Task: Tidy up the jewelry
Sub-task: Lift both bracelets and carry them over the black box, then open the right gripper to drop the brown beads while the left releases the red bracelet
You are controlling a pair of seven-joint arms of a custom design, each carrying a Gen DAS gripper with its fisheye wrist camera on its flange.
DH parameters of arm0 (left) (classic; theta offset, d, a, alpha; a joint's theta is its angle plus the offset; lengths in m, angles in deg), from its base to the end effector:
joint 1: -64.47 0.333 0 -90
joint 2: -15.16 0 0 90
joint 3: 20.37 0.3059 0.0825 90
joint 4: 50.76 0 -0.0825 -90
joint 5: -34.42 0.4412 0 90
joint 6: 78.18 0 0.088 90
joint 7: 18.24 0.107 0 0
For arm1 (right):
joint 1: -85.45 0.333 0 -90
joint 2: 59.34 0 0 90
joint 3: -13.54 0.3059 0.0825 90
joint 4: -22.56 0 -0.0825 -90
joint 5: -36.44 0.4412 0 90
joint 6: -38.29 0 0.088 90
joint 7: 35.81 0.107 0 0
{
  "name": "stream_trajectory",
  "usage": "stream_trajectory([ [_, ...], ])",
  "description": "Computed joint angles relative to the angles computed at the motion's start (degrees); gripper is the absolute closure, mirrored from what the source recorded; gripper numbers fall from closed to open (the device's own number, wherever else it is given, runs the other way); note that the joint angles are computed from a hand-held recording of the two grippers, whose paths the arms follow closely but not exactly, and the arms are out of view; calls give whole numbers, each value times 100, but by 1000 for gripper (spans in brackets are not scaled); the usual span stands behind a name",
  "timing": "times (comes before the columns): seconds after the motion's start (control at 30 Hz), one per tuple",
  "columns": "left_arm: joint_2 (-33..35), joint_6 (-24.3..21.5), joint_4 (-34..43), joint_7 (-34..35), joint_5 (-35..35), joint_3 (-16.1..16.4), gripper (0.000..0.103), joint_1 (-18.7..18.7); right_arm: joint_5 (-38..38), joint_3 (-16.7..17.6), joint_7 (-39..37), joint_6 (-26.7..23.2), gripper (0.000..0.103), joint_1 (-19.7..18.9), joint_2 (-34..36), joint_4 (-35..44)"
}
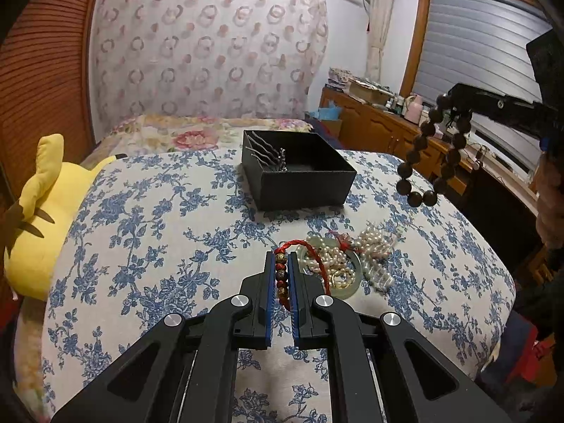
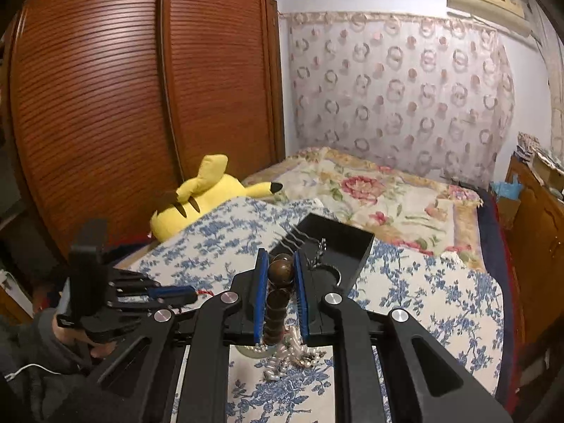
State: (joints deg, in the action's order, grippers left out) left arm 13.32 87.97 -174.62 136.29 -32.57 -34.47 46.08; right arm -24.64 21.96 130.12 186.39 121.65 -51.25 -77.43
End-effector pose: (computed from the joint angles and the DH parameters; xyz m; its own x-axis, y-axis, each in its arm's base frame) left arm 0.5428 -0.2812 0.4308 -0.6549 -0.7402 0.1522 -0.5325 0.3091 -0.7880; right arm 0.4926 0.5013 0.5328 0.1993 -0.9793 -0.0353 -0.5107 -0.0731 -0.8566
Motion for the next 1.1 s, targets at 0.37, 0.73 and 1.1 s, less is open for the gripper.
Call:
stream_trajectory([
  [0.37,164,90,464,273,-107,-53,97,-20,8,-101,-274,-72,86,-20,241,336],
  [0.73,1183,276,1714,-521,1136,-322,97,113,386,-499,-826,213,86,-158,977,993],
  [1.1,2242,159,2881,-2607,3473,-154,97,-7,1010,-967,-1090,1159,86,-287,1690,1454],
])
